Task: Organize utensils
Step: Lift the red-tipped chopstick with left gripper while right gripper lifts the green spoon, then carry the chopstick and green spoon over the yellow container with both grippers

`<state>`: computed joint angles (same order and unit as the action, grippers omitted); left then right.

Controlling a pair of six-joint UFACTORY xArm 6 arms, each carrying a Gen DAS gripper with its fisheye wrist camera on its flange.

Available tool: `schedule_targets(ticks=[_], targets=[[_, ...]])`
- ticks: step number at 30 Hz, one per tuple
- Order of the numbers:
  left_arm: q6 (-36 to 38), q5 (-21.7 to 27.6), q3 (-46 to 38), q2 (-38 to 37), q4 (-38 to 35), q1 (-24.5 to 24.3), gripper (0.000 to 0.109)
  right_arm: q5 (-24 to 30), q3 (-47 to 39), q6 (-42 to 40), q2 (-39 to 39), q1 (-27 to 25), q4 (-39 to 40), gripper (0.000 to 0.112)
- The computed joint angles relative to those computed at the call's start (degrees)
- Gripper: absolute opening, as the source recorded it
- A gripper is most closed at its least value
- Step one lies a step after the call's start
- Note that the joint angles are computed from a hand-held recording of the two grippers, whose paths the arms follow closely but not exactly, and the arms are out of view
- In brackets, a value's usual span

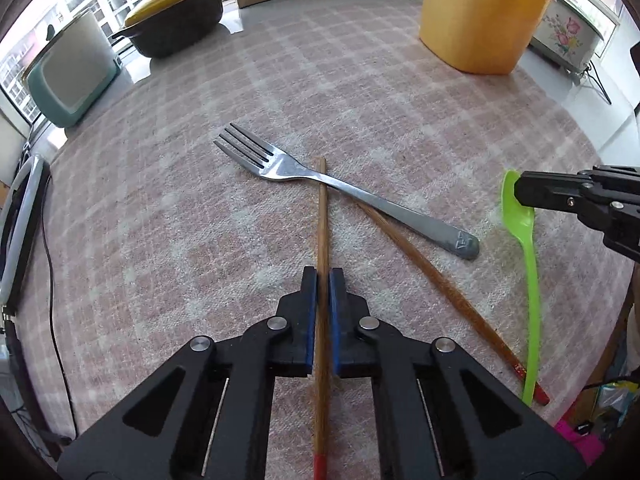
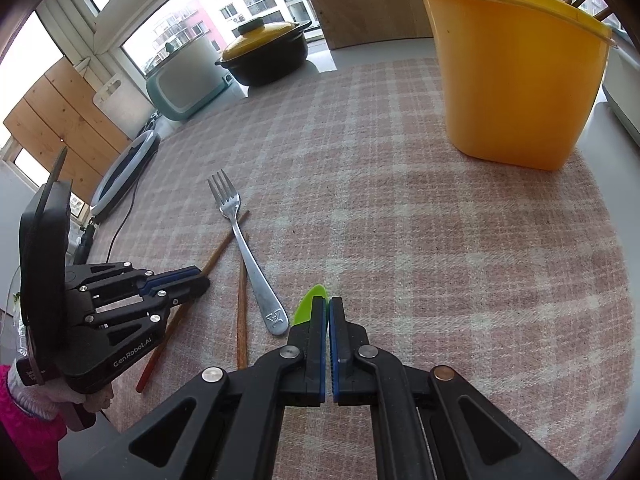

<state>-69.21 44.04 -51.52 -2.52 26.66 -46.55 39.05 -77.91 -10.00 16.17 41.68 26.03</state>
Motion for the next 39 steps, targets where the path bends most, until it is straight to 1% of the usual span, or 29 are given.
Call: schedule_targets(ticks=[2, 6, 9, 12, 15, 18, 23, 26, 31, 33, 36, 39], targets=[[0.4, -3.2, 2.1, -1.5, -2.1, 0.0, 0.003, -0.1, 0.0, -0.2, 0.0, 0.0, 0.0, 0.000], [-2.3, -4.3, 5.5, -4.5, -1.9, -1.4, 0.003, -0.2, -0.1, -0.3, 0.0, -0.1, -0.6, 0.000], [-6.9, -5.6, 8.7, -7.8, -0.3, -2.6, 0.003, -0.6, 0.0, -0.9, -0.3, -0.2, -0.3, 0.000], [-13.1, -7.0, 11.9, -11.7, 3.0, -3.3, 0.003, -1.1, 0.4, -1.4, -0.9, -0.3, 0.0, 0.000], [-18.4, -6.9, 13.3, -14.8, 6.9, -3.4, 0.003, -1.9, 1.3, -2.1, -2.1, -0.6, 0.9, 0.000], [-22.8, -5.5, 13.0, -16.9, 11.5, -3.7, 0.003, -3.5, 2.7, -3.3, -4.0, -1.0, 2.3, 0.000], [-30.3, -6.8, 12.6, -19.3, 18.5, -2.4, 0.003, -5.9, 4.3, -4.7, -7.1, -1.9, 4.3, 0.000], [-32.9, -7.0, 11.6, -19.7, 21.9, -1.7, 0.003, -7.7, 4.9, -5.0, -8.7, -2.4, 4.7, 0.000], [-37.7, -7.3, 9.5, -19.6, 27.0, -0.9, 0.003, -13.1, 7.0, -3.8, -11.9, -2.6, 1.6, 0.000], [-39.0, -7.5, 8.3, -19.1, 28.9, -0.5, 0.003, -14.1, 7.4, -3.7, -13.0, -2.8, 1.1, 0.000], [-40.7, -7.8, 6.3, -18.1, 31.4, 0.1, 0.003, -16.4, 7.9, -2.2, -14.4, -3.4, -2.0, 0.000], [-41.0, -8.6, 4.1, -17.0, 33.0, 0.9, 0.003, -17.1, 7.6, -1.5, -15.2, -4.3, -3.3, 0.000]])
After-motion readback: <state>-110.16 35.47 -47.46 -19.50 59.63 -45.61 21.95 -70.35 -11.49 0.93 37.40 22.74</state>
